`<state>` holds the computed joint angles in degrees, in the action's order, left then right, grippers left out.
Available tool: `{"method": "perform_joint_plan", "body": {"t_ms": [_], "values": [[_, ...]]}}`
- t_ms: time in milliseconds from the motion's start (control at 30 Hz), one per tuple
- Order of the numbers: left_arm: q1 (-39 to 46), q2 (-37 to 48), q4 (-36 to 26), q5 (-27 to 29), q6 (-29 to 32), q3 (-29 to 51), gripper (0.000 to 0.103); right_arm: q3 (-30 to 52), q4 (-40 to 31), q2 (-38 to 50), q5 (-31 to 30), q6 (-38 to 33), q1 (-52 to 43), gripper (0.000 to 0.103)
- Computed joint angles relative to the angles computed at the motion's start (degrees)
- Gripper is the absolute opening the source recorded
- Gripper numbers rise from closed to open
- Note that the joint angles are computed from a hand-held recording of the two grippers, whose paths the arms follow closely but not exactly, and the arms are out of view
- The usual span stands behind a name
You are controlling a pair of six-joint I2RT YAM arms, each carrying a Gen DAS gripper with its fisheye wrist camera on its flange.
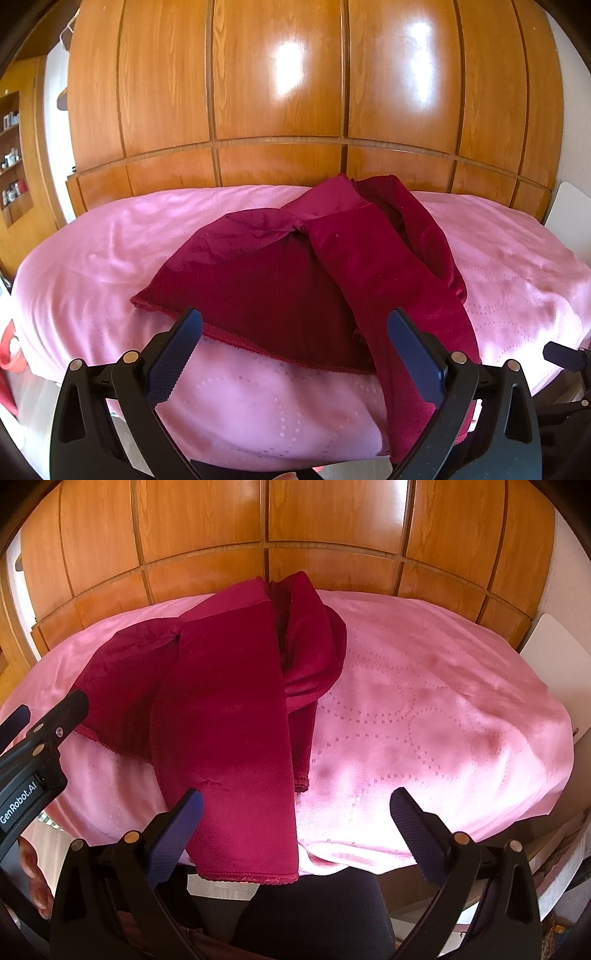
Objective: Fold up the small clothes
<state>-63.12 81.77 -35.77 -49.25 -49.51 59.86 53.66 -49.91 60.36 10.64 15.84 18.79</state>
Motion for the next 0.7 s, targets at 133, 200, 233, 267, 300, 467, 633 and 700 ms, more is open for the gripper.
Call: {"method": "perform_joint_plan", "body": {"t_ms": [133, 200, 233, 267, 300, 467, 633, 700], "values": [[0.7, -0.3, 0.9, 1.2, 0.4, -0.7, 0.100, -0.3, 0.0, -0.3, -0.3, 0.0, -0.5, 0.101], [1.1, -0.7, 1.7, 1.8, 1.1, -1.1, 0.100, -0.3, 0.1, -0.1, -0.4, 0.1, -0.8, 0.101], [1.2, -1.0, 2.4, 2.0, 1.6, -1.4, 0.099, -0.2, 0.2, 0.1, -0.4, 0.0, -0.8, 0.101], [1.1, -1.1, 2.7, 2.1, 1.9, -1.5, 0.099, -0.1, 0.3, 0.3, -0.4, 0.0, -0.9, 0.101], [1.1, -1.4, 3.2, 2.2, 2.4, -1.8, 0.099, -0.1, 0.4, 0.3, -0.4, -0.1, -1.0, 0.101], [0.8, -2.2, 5.8, 2.6, 4.5, -2.9, 0.099, -0.2, 1.2, 1.4, -1.5, -0.9, -2.4, 0.101], [0.7, -0.9, 6.0, 2.4, 5.2, -2.0, 0.099, -0.1, 1.8, 2.7, -2.9, -1.9, -3.8, 0.101], [0.9, -0.5, 6.0, 2.7, 5.4, -1.7, 0.099, -0.3, 2.1, 3.1, -3.4, -2.3, -4.0, 0.101]]}}
